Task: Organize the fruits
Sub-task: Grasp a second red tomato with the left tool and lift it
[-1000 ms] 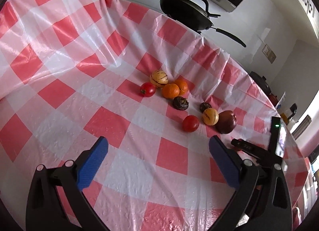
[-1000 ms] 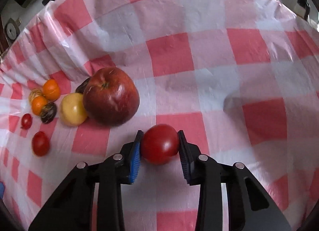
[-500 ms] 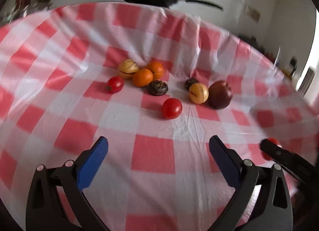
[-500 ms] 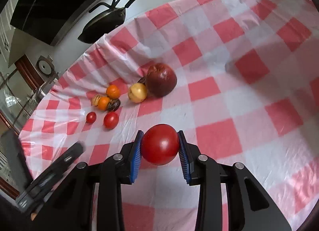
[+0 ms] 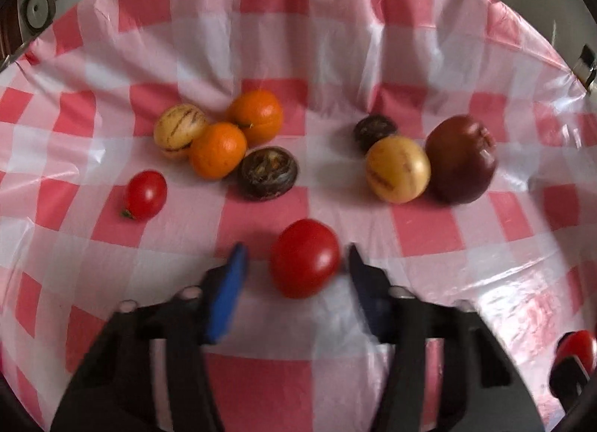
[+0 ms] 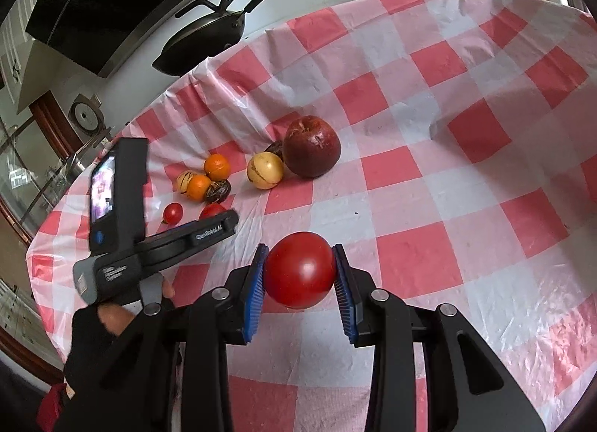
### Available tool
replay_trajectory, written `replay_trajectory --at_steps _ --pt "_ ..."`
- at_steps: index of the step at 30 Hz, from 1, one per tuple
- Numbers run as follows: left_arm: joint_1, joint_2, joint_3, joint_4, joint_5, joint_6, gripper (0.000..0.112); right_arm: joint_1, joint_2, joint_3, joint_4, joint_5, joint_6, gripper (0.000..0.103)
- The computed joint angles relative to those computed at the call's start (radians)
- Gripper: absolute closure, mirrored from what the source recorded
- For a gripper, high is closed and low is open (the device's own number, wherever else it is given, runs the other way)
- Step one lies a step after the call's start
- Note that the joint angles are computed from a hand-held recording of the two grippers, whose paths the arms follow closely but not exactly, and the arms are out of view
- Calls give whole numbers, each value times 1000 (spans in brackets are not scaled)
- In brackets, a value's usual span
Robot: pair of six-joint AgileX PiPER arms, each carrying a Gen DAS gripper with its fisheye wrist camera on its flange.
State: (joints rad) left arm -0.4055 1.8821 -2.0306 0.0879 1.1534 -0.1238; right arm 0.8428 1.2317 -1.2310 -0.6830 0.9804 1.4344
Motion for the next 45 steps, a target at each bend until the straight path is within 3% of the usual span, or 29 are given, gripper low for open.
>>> replay_trajectory --at_steps 1,8,17,25,31,34,38,43,45 --pt "1 3 -3 -8 0 24 77 1 3 -2 0 2 -1 68" --pt "58 -128 169 -65 -111 51 79 -1 11 1 8 11 -4 68" --pt "201 -485 551 -202 -290 123 79 3 30 5 1 22 -18 68" --pt "324 -608 701 -373 -271 210 79 4 43 5 7 15 -39 68" --pt "272 -678 766 -267 -345 174 79 10 31 16 1 6 -26 68" --pt "295 -701 781 -309 -335 215 78 15 9 33 22 -34 -5 68" --pt "360 -745 806 -369 -308 269 78 97 0 16 -16 -18 51 68" --pt "566 -837 851 -562 -227 450 78 258 15 -27 -106 41 128 68" --pt "682 -871 867 -647 -161 537 78 300 32 -43 -115 53 136 68"
